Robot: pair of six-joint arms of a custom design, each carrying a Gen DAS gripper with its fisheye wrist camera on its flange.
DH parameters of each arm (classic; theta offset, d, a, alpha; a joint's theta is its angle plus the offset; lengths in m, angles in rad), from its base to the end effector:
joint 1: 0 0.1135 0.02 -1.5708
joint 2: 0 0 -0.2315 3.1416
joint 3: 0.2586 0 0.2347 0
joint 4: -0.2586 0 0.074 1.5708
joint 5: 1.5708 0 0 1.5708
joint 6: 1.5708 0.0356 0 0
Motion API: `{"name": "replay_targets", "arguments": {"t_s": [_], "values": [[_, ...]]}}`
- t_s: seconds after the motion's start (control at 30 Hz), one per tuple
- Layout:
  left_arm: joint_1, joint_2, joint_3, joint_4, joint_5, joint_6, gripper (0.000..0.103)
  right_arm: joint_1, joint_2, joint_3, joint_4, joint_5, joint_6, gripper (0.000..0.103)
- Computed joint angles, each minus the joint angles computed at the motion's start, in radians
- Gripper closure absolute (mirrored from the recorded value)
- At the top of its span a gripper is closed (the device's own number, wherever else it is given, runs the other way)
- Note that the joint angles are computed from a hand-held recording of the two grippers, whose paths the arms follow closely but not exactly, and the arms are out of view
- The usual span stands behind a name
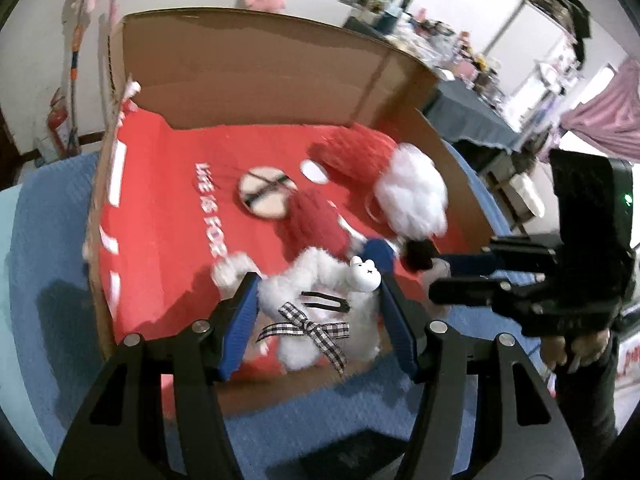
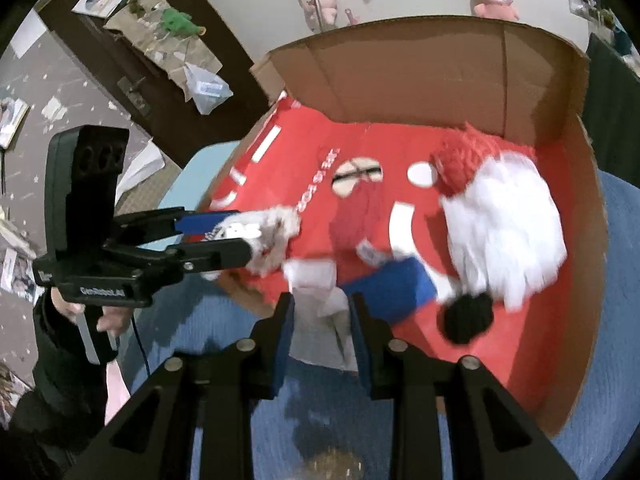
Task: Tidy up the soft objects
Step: 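Lower the plush toy and tissue into the box and open both grippers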
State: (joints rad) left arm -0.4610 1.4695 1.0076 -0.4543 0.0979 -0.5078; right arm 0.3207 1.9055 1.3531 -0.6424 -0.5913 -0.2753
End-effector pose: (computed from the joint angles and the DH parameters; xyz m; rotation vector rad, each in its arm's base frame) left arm 0.2609 -0.1335 0.2096 -0.0173 2.5587 -0.5154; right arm 0.3342 0.1319 0.1679 -0.9307 2.5039 0.8235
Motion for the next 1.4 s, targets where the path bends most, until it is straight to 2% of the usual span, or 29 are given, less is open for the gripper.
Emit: {"name": "replay_targets", "arguments": {"t_s": [0.1, 0.23, 0.33, 0.5, 0.73, 0.93, 1.23, 1.4], "values": [[0.035, 0.062, 0.049, -0.004, -0.004, 0.007, 0.046, 0.009, 0.066, 0.088, -0.009, -0.001, 0.023, 0.076], [0.056, 0.141, 0.116, -0.032, -0.062, 0.039, 0.046, 0.023, 0.108, 0.159, 0.003, 0.031, 0.050, 0.077], [0.069, 0.199, 0.170, -0.067, -0.108, 0.064, 0.046, 0.039, 0.153, 0.233, 0.006, 0.080, 0.078, 0.077], [0.067, 0.305, 0.261, -0.116, -0.180, 0.105, 0.046, 0.091, 0.270, 0.400, -0.024, 0.222, 0.099, 0.077], [0.053, 0.441, 0.392, -0.170, -0.248, 0.148, 0.046, 0.163, 0.518, 0.753, -0.173, 0.414, 0.111, 0.077], [0.060, 0.545, 0.481, -0.212, -0.258, 0.163, 0.045, 0.176, 0.659, 0.967, -0.275, 0.478, 0.121, 0.077], [0.078, 0.570, 0.505, -0.212, -0.255, 0.171, 0.045, 0.166, 0.774, 1.144, -0.342, 0.515, 0.137, 0.077], [0.083, 0.561, 0.500, -0.206, -0.245, 0.177, 0.045, 0.172, 0.771, 1.133, -0.328, 0.520, 0.138, 0.073]]}}
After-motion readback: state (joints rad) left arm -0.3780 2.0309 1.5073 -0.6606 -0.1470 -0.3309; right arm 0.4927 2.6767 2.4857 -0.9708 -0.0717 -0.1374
